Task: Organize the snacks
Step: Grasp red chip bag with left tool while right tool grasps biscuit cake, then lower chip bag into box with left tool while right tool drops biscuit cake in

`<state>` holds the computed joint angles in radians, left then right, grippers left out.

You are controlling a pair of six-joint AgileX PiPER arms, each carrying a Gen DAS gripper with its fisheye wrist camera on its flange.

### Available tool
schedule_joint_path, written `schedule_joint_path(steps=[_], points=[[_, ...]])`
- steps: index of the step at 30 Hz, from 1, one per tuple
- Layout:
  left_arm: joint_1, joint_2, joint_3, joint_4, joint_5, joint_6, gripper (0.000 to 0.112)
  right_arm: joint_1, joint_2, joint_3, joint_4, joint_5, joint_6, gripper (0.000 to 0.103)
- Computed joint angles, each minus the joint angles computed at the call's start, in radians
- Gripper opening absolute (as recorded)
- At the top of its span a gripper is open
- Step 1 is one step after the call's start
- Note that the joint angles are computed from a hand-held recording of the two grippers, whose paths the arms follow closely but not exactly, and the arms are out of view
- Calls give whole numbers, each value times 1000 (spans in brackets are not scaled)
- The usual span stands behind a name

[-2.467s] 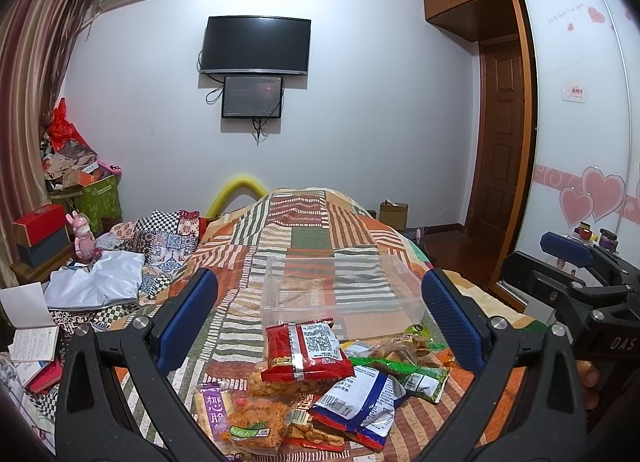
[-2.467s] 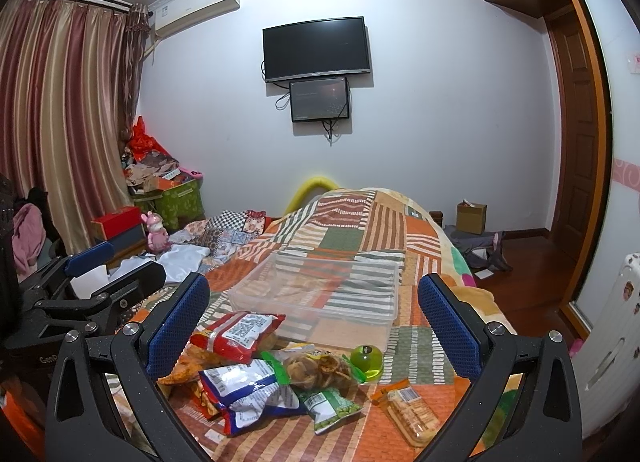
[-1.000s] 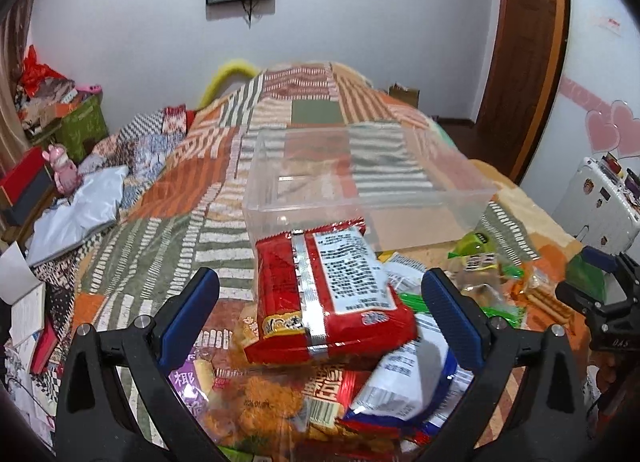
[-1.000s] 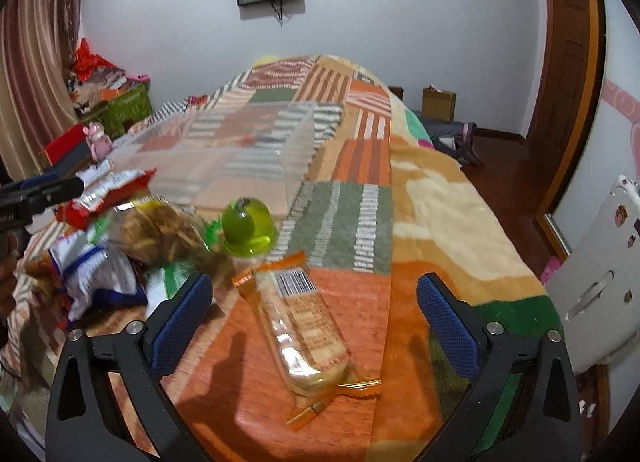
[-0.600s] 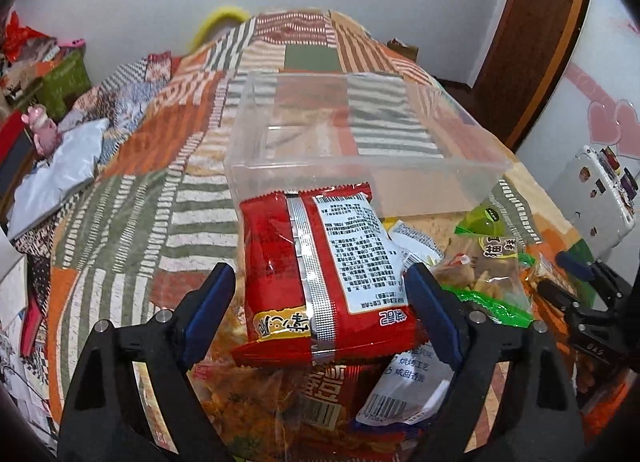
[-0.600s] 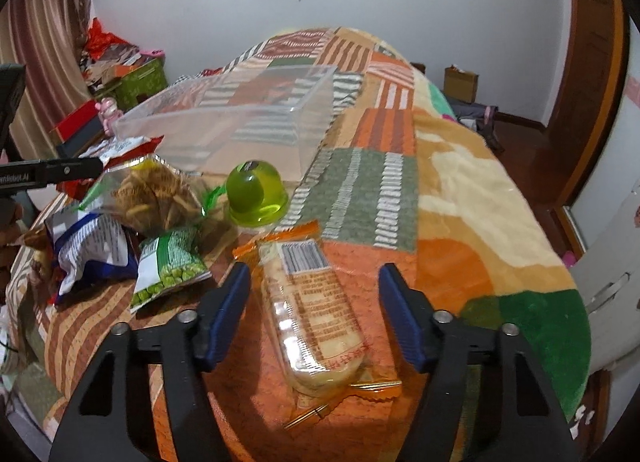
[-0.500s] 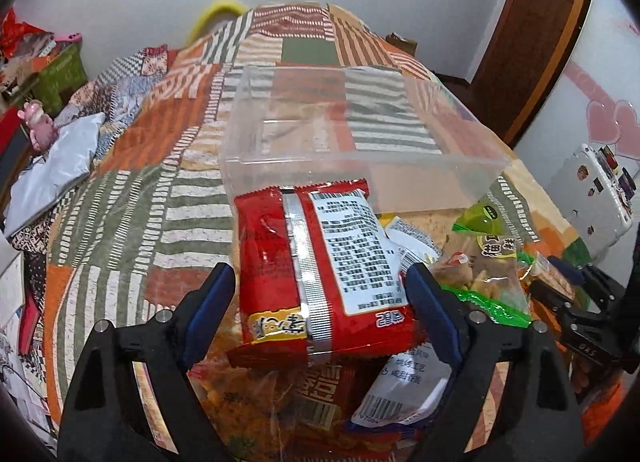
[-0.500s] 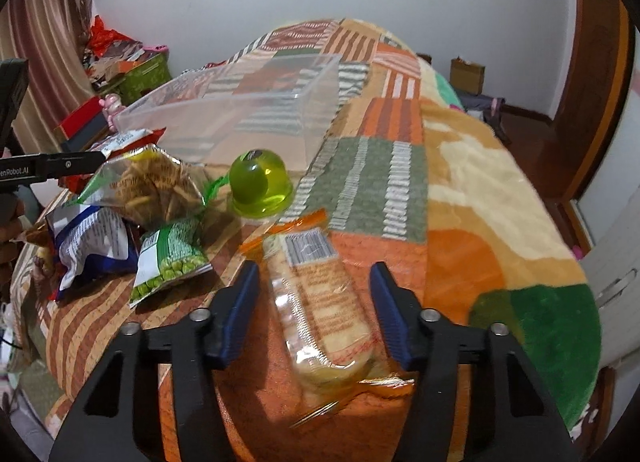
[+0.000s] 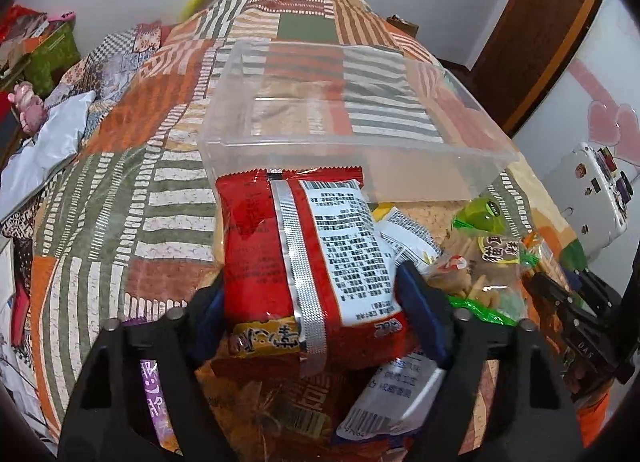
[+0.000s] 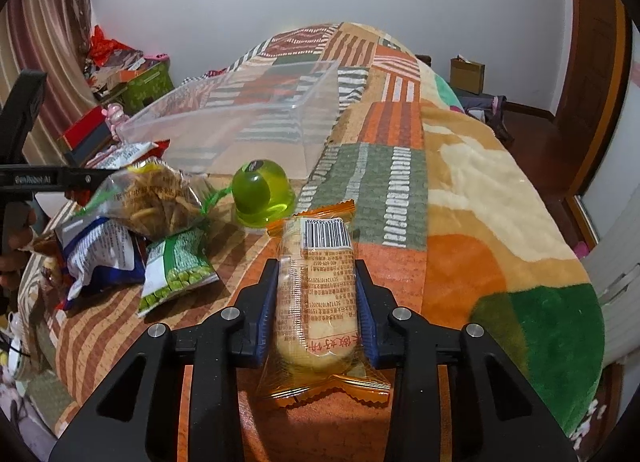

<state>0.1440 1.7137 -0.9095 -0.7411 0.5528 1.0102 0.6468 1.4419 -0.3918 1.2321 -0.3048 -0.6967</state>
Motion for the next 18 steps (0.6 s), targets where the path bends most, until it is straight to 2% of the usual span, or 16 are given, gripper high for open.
schedule_joint_path(steps=[3, 6, 14, 18], points=[[6, -31, 29, -22, -10, 35, 68, -6, -26, -2, 23, -3, -23, 32], [28, -59, 50, -42, 12, 72, 68, -1, -44, -16, 67, -12, -72, 32], [72, -172, 133, -171, -28, 248, 67, 11, -62, -76, 123, -32, -147, 32], [87, -234, 155, -226, -24, 317, 67, 20, -64, -120, 159, -46, -202, 32]])
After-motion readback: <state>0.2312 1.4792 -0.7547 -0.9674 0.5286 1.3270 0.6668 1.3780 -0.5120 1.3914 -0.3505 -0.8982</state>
